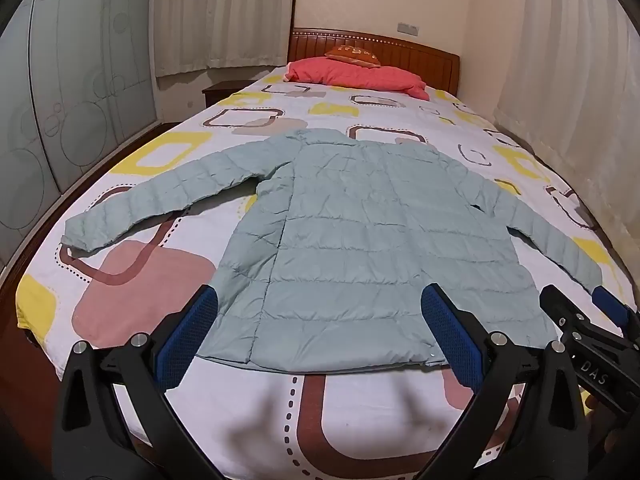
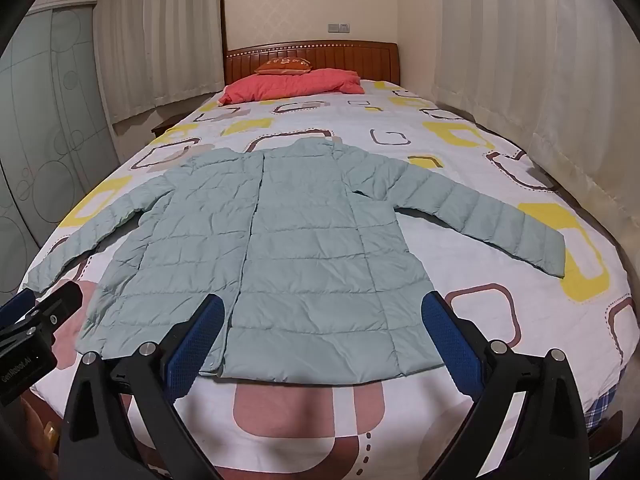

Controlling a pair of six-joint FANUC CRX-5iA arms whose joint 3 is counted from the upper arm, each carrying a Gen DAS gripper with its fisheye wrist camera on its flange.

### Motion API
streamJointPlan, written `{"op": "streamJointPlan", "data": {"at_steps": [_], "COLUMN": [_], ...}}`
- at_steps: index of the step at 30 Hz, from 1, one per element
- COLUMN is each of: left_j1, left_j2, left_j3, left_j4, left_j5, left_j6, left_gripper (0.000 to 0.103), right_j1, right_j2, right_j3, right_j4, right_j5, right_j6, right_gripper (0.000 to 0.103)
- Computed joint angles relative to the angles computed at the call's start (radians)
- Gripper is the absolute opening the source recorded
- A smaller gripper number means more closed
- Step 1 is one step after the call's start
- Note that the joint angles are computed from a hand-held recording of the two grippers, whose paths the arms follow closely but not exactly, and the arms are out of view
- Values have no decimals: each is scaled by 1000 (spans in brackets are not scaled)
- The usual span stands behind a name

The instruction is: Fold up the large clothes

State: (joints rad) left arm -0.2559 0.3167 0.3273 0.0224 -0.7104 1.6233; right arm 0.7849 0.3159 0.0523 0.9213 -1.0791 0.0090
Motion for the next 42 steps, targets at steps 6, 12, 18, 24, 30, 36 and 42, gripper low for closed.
{"op": "streamJointPlan", "data": {"at_steps": [6,12,18,24,30,36,42], "left_j1": [0,-2,5,11,9,3,0], "left_j2": [-6,0,1,-4,-5,1,7], "left_j3": [-4,6,0,-11,-13,-7,-2], "left_j4": [-1,-2,5,16,10,2,2], "left_j5": [-3,-17,-12,-12,-12,-17,-28], "left_j6": [6,2,-7,-18,-14,-3,-3], "left_gripper": [101,101,101,101,101,101,101], "right_j1": [1,1,3,3,4,3,3], "right_j2": [3,4,5,5,4,5,4], "right_j3": [2,3,6,5,3,2,0], "right_j4": [-1,-1,-2,-4,-5,-5,-5], "right_j5": [-2,-3,-6,-4,-4,-2,0], "right_j6": [1,1,2,3,3,2,1], "right_gripper": [98,98,98,98,98,98,98]}}
